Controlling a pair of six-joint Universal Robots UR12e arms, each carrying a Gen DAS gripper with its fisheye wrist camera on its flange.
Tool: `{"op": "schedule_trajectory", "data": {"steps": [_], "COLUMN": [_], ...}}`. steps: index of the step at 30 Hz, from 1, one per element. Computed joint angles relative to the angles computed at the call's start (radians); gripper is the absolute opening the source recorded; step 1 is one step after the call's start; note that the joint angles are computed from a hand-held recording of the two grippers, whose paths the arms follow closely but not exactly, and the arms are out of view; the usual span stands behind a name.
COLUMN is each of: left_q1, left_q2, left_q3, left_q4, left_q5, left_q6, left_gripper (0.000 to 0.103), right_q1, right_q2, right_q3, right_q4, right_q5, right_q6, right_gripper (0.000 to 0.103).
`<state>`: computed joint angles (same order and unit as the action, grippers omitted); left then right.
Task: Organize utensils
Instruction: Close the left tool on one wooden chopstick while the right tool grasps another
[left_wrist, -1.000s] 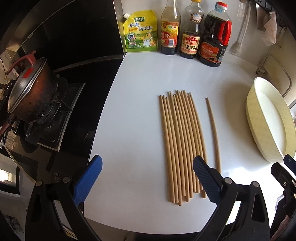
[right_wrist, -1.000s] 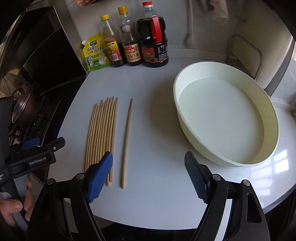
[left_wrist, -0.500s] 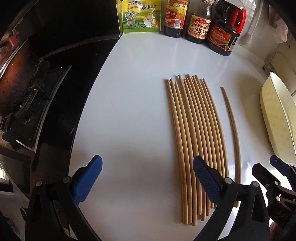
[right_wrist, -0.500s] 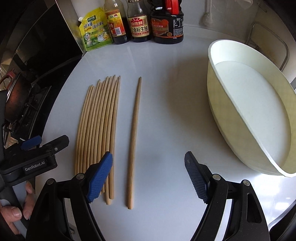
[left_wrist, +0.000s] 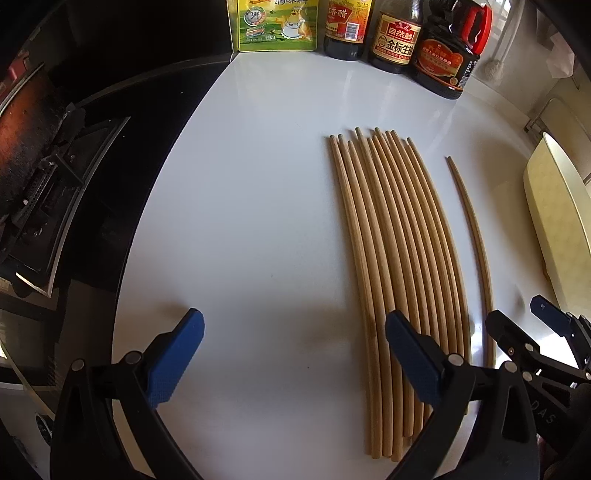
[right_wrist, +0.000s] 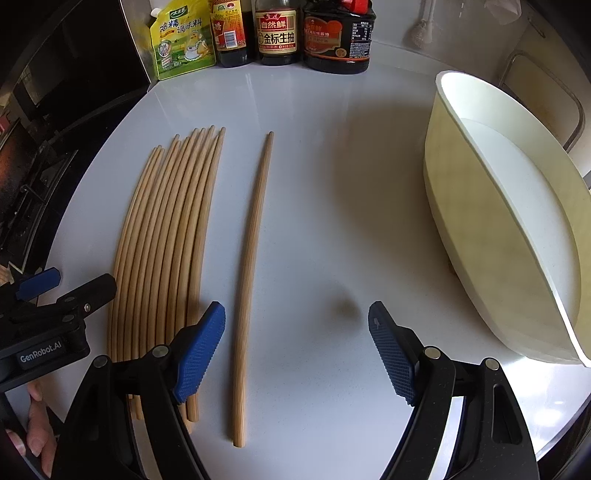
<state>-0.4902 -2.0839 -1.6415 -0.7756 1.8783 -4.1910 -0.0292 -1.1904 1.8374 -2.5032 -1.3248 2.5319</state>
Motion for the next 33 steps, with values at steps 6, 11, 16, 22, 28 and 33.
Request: {"op": "schedule_trajectory", "data": {"steps": [6,11,16,22,28,33], "left_q1": [-0.002,-0.003,-0.002,0.005,0.011,0.006], "left_q2": [-0.002,0.003,0.005,0.013,0.013,0.006], "left_q3": [-0.002,-0.01,-0.009,-0.021,-0.024,-0.013], "left_q4": [0.005,0.015,-0.006,-0.025,-0.01,0.012], "left_q5": [0.0,0.008,0.023,0.025,0.043,0.07], "left_q6": [0.004,-0.011,-0.021,-0.035,-0.027,0.006], "left_gripper": [0.097,0.097,0.097,0.097,0.096,0.075], "right_q1": [0.001,-0.003,-0.005,-0.006,0.002,0.012], "right_q2": [0.006,0.007,0.007,0.003,0.002,0.003], "right_q3": [0.002,0.004,0.007,0.015,0.024,0.036], "right_q4": [-0.016,-0.017,-0.025,-0.043,-0.084,-0.14], "right_q5": [-0.015,-0.009,-0.007,-0.008,-0.012,-0.021], "right_q6": [0.003,0.0,0.0,-0.005,-0.005,-0.025], "right_gripper": [0.076,0.076,0.076,0.076,0.076,0.074]}}
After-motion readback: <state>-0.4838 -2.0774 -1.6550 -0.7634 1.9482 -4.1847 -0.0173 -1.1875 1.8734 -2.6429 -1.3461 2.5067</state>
